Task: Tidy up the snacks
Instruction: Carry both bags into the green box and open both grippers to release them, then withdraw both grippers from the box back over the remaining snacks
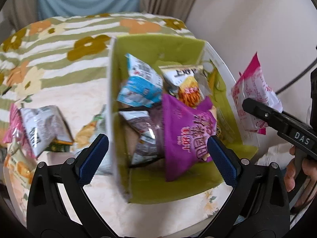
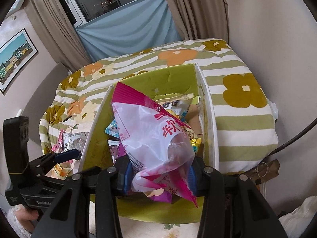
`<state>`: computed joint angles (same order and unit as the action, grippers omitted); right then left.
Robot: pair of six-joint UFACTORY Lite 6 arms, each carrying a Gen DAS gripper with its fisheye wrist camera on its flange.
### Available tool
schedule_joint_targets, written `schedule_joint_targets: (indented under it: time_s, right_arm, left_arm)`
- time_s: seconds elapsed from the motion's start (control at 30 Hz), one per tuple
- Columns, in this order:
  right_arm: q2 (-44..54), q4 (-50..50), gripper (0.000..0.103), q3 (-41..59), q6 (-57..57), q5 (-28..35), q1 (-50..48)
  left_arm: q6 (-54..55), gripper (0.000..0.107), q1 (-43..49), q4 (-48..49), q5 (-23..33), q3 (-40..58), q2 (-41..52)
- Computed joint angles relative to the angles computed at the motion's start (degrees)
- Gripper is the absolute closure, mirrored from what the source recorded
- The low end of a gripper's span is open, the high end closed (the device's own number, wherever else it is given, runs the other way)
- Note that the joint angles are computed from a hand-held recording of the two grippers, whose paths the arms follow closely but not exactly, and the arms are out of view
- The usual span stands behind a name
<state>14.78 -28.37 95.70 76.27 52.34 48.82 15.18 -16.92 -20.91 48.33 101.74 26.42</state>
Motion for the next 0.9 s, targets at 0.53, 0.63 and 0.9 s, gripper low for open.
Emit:
schedule_joint_targets:
  time_s: [0.53,0.63,0.9]
  right_arm:
    - [-2.5,-6.5,0.010,-7.5,10.7,-2.5,2.8]
    - [-2.4,-7.9,0.010,-7.2,11.6,-1.7,3.4]
    - [-1.1,-9.4,0.010,-2.7,10.7,2.4,5.5]
  left_arm:
    - [1.4,0.008,3.8,-0.9,-1.9,-6.4,-4.4]
    - [1.9,0.008,3.7,-1.0,-1.8,-6.5,-4.9]
    - [2.6,0.008,3.4,-1.1,-0.5,-4.3,-6.2]
